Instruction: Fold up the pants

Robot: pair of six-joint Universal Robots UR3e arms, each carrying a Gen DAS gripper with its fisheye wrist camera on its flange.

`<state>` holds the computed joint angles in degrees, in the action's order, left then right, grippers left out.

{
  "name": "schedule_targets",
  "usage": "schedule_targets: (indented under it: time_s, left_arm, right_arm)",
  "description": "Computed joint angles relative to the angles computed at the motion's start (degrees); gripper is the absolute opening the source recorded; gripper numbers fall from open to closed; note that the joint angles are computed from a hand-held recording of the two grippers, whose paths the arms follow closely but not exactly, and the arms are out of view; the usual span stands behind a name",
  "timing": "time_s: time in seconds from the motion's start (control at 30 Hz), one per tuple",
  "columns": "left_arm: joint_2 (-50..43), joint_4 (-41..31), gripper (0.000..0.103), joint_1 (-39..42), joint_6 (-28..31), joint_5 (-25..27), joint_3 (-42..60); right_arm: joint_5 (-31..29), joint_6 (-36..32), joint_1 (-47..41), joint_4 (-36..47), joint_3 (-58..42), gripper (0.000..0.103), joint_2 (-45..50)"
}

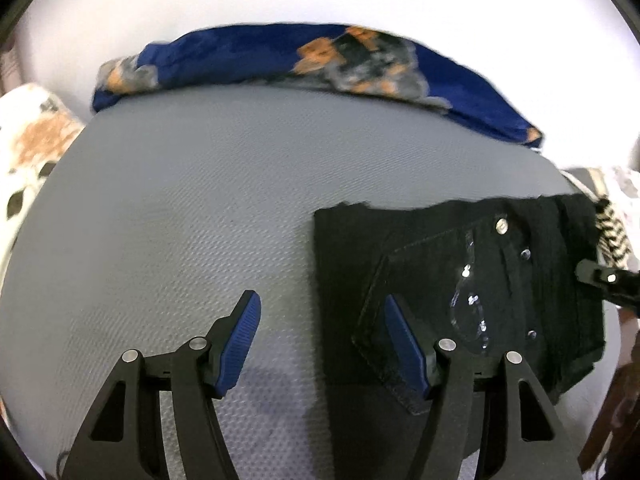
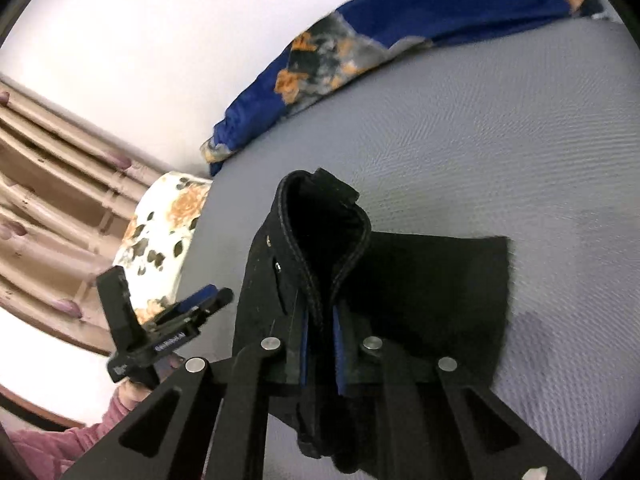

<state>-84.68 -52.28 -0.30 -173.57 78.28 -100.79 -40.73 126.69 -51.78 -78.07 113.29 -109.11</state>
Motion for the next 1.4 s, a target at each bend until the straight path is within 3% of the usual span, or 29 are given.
schedule_targets:
  time_s: [0.1,0.23,0.4,0.5,0.77,0.9,1.1,1.4]
  left_arm:
    - [-0.93,-1.41,0.065,-1.85,1.52,-1.39,2.46]
    - [-3.15,-2.61,0.065,-5.03,2.79,-1.23,5.21]
    - [-8.03,-4.71,0.065,-8.75,4.69,-1.23,8.02]
    - [-9.10,-2.65,0.065,-10.76,4.85,1.12,6.61]
    - [-5.53,0.98,0.065,-13.65,6.95,4.46,0.90]
    - [-3.26,-1.13,0.065,-13.49,6.34,2.97,-0.30]
    - [-1.91,0.23,0.065,-15.09,5.40,4.97,-2.40]
    - [-0.79,-0.62,0.065,-14.80,5.87,4.97,-3.02]
  right_arm:
    - [-3.55,1.44,-4.85,-2.38,4.83,0.010,-5.40]
    - [-11.11,10.05,-4.03,-20.72,15.07,0.010,-6.62]
    - [-13.55,14.87,-0.58,-26.81,15.08,0.024,-4.80]
    - [-13.20,13.02,-1.80,-22.92,14.30,0.025,-7.07]
    - [-13.08,-0.76,-11.68,0.00,14.98,0.024,-18.22]
    - [-13.22,0.98,-9.83,-1.10,16.13,0.025,-20.38]
    - [-14.19,5.87,-5.24,-7.62,17.15,0.022,-20.35]
    - [-15.80,3.85,-6.20,-4.73,16.71,0.013,-27.96]
